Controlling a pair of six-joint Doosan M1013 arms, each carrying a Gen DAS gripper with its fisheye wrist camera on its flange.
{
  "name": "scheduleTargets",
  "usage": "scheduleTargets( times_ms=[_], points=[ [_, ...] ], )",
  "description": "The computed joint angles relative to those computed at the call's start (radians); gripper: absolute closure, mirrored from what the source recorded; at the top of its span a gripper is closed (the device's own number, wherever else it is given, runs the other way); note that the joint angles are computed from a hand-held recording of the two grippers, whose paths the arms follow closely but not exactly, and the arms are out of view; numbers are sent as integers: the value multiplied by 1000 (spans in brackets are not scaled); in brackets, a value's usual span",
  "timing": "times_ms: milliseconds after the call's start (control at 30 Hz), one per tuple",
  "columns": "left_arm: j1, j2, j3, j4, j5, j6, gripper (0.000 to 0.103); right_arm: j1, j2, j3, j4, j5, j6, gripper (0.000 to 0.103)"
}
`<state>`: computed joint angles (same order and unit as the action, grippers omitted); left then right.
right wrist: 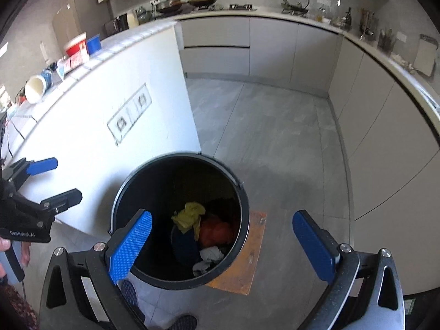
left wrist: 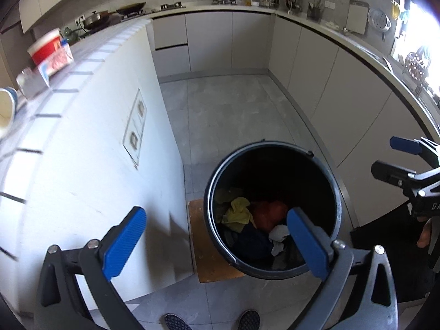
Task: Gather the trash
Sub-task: 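Open both tools to drop the tissue and towel into the bin, then move both tools back toward the remaining items on the island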
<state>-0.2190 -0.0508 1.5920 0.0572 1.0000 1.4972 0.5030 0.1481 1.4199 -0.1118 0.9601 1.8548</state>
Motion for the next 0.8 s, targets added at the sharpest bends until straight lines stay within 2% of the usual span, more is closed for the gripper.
scheduleTargets(
  times_ms=[400,533,800],
  points=[
    [38,-67,-39,-7,-28,-15,0,60,-34,-66,-128,5,93,0],
    [68,-74,-58,24,11,-65,0,94,-22,-117,-154,40,100,0],
    [139,-119,-39,126,-25,-169,0,153,13,-194,-159,26,86,0]
  ],
)
